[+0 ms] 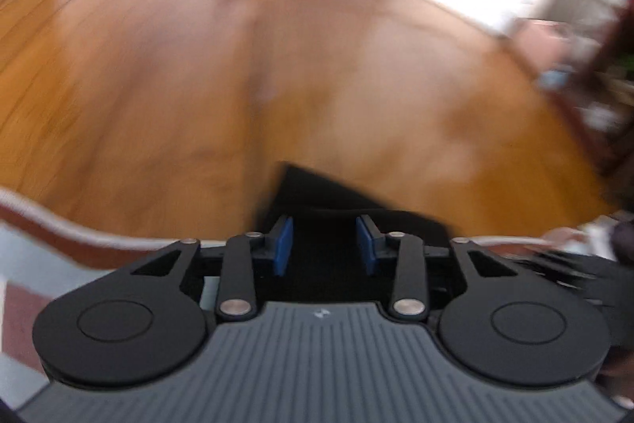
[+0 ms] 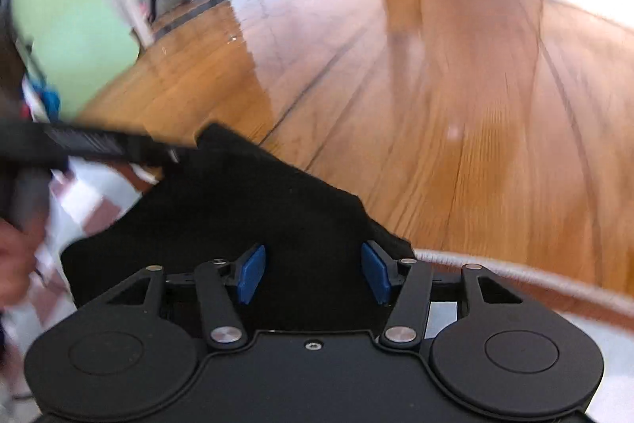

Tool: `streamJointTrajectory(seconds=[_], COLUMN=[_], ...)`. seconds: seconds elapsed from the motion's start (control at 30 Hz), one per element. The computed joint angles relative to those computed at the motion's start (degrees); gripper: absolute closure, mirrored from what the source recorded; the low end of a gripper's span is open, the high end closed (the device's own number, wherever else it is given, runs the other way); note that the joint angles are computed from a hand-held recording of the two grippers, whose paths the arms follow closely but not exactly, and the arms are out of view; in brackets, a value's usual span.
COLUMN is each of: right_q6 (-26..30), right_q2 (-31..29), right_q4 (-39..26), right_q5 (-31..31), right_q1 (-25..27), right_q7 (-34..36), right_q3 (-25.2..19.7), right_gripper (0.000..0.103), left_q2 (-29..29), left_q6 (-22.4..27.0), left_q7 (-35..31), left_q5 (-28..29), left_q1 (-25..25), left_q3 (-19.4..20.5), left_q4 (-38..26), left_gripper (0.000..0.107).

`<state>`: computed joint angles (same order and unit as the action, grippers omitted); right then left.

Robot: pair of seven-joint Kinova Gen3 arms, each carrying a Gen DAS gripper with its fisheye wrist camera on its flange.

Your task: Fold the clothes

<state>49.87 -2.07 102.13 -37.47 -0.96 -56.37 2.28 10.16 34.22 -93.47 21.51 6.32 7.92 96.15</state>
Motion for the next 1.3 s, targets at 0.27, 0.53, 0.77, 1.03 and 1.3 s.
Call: streamJointTrajectory(seconds=[0.27,0.53,0.77,1.03,1.3], right_q6=[5.25,22.17,29.10,21.28,18.22], right_q2=[-1.79,1.92,0.61,3.91,9.76], right_q4=[-1.97,1.30,2.61,0.78,-3.03], right_q5=[5.32,-10.77,-8.77,-10.86,-10.27], right_q1=[15.43,7.60,16.00,21.31,11.27], right_q7=[-13.10,-12.91,-8.37,-15.61,-18.25], right_q3=[-10.50,6.46,-4.75,-7.51,-0.11], right_gripper=[0.035,0.033,0.033,0.033,0.032], left_q2=[-1.99,-9.54,-7.91,-6.74,-7.98], left_q6=[2.94,14.06,19.44,27.43,31.35], left_q7=[12.00,-0.92,-1.65,-10.04,-15.02], left_q5=[-10.95,6.34,6.29,21.43,21.59], left_q1=[12.95,-4.21,2.09,0.77,-2.39], left_q3=[-17.23,-7.78,-16.22,-24.38,-24.81], left_q4=[0.62,4.02,2.62,5.89,7.49], left_gripper=[0.054,0.052,0.051,0.050,0.037])
